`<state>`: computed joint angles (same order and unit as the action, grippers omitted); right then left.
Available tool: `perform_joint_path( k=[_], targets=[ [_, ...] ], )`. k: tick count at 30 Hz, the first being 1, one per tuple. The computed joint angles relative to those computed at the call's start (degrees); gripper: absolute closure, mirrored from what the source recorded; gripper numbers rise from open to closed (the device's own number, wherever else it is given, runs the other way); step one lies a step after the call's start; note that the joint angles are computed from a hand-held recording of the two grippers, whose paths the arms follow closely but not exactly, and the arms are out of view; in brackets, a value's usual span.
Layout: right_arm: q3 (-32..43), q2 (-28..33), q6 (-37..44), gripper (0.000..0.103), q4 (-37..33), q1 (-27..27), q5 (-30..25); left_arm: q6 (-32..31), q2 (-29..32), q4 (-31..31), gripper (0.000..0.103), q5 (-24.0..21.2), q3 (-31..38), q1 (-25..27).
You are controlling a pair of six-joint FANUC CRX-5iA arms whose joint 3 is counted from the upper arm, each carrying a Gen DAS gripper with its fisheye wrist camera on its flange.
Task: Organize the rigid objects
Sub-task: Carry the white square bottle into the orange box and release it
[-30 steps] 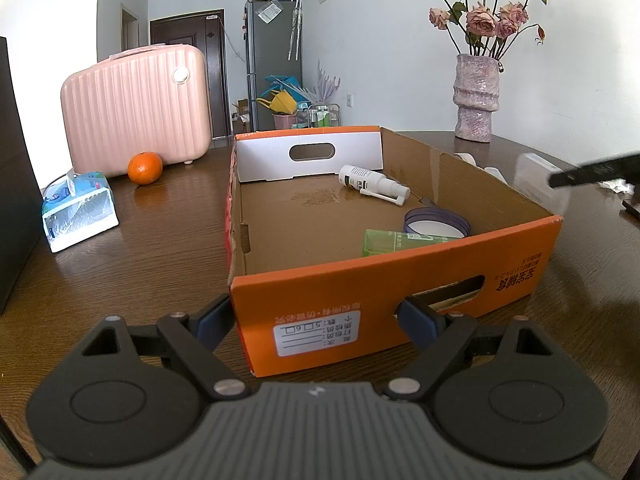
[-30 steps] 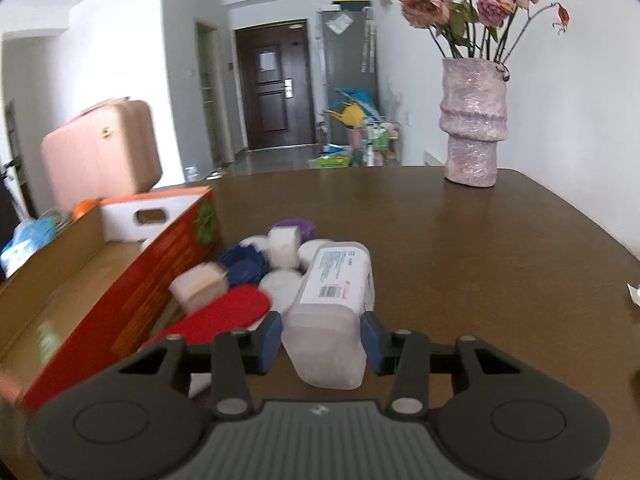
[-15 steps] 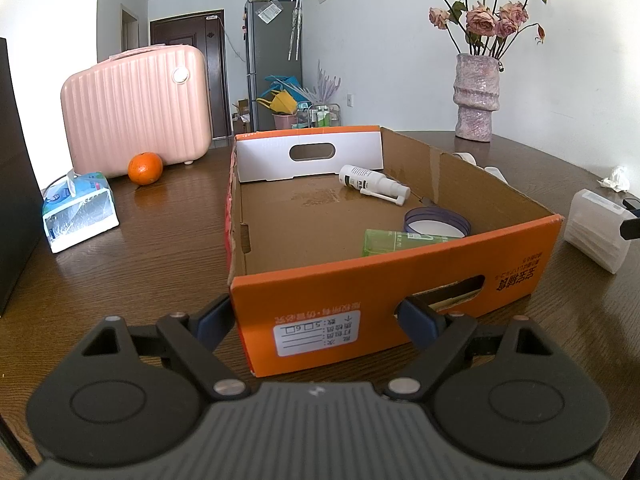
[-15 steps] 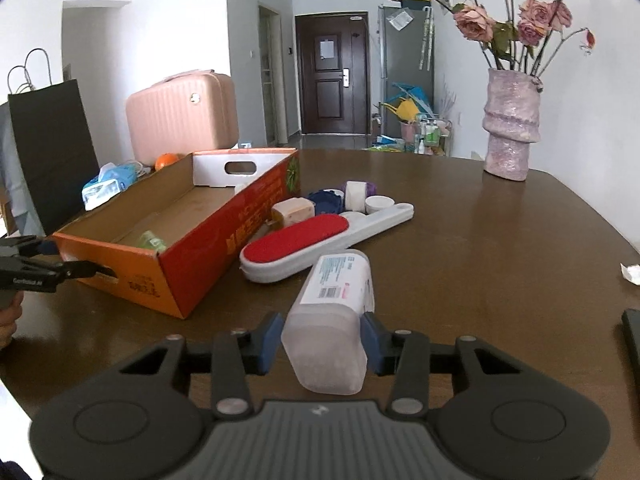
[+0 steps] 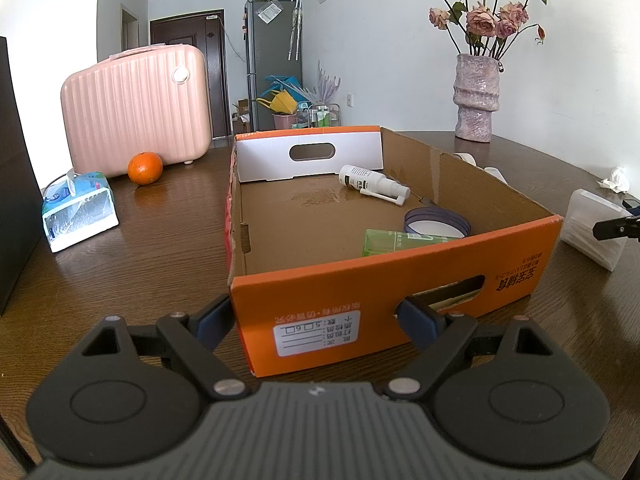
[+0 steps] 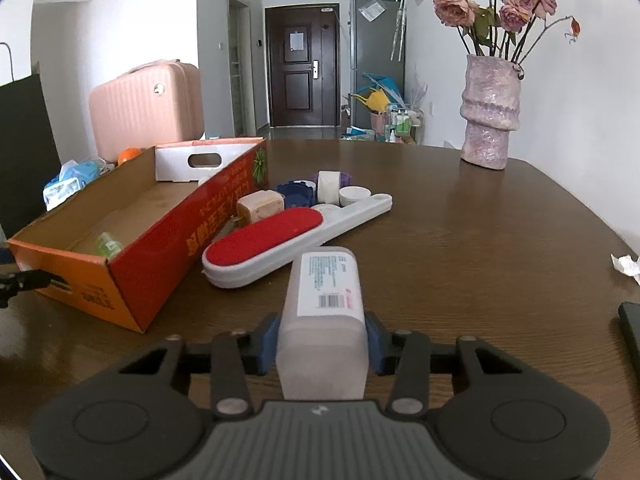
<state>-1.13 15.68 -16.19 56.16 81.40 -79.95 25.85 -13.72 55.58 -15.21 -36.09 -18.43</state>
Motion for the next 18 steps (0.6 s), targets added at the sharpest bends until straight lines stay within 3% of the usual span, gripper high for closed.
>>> perform_joint_path(
  k=[7, 10, 13, 16, 18],
  targets=[
    [1.71, 0.22, 4.58, 0.061, 6.27, -0.79, 2.76, -0.15, 0.02, 0.2, 0.014, 0.02, -0.03, -0.03],
    [3.29, 0.21, 11.21, 0.061, 9.86, -3.19, 10.75, -0.16, 0.03, 0.2, 0.014, 0.02, -0.04, -0.03],
    [5.43, 1.03, 20.44, 0.061, 11.17, -6.96, 23.32, 0.03, 0.08, 0.29, 0.014, -0.32, 0.01, 0.03],
    [10.86, 3.58, 36.52, 0.061, 3.49, -10.24, 34.65, -0.02, 0.09, 0.6, 0.014, -0.61, -0.03, 0.08],
    [16.5, 5.87, 50.65, 0.061, -7.97, -11.82, 38.89, -0.26, 0.12, 0.79, 0.014, -0.58, -0.06, 0.11]
  ],
)
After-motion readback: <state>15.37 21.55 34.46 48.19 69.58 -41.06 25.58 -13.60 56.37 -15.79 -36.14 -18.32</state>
